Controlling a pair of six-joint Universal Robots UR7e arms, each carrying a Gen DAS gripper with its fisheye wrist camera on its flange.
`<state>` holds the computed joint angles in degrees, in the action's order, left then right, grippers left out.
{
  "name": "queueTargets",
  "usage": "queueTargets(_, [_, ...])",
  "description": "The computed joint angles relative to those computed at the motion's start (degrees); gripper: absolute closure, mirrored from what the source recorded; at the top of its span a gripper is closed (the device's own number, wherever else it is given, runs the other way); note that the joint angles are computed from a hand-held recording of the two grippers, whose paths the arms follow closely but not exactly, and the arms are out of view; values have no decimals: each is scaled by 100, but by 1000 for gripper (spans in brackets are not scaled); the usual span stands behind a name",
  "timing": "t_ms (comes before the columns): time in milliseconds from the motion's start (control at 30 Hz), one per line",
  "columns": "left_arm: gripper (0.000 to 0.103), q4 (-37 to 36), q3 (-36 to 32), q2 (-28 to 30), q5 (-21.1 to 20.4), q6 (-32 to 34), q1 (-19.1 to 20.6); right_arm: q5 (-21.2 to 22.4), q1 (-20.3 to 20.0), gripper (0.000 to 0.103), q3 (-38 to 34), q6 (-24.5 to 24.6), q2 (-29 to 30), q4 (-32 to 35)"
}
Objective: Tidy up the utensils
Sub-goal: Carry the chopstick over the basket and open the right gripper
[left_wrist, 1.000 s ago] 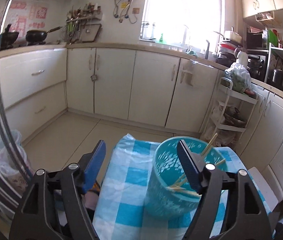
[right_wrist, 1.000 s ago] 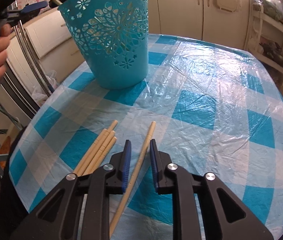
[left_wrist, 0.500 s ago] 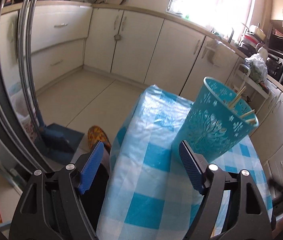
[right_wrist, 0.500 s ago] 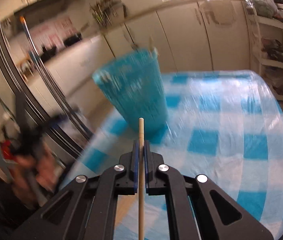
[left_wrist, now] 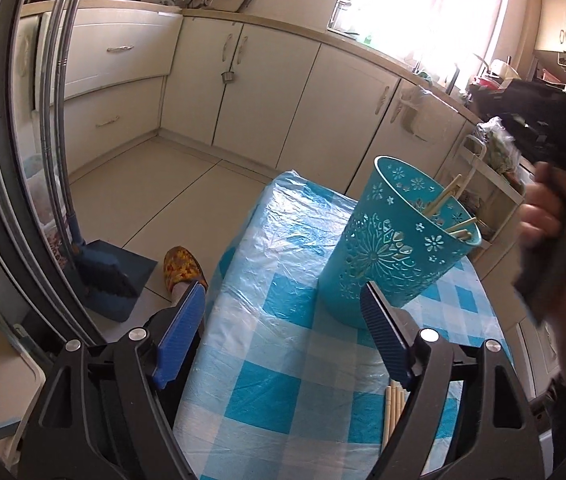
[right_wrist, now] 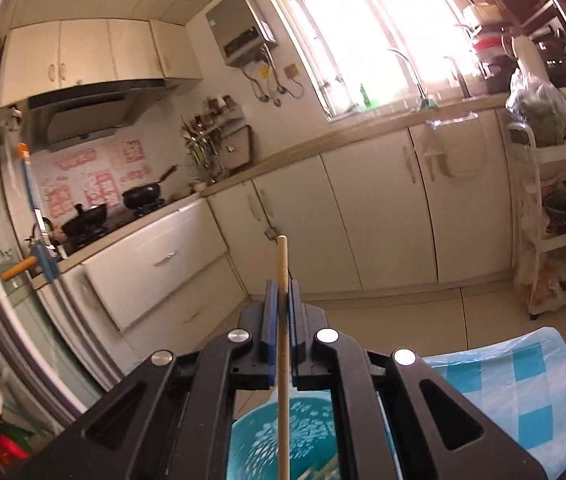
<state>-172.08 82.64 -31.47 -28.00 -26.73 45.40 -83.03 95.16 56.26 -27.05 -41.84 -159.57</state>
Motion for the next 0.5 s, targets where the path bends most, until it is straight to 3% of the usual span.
queueTargets(167, [26,26,45,-8,-125,-121,50,-264,-63,97,-92,-169,75,204])
queueTargets(367, [26,177,55,-30,-197,-319,75,-287,-125,97,218,-467,-128,429])
queueTargets(500, [25,181,77,-41,-174,-299,36,-127,-193,85,983,-659,-666,189])
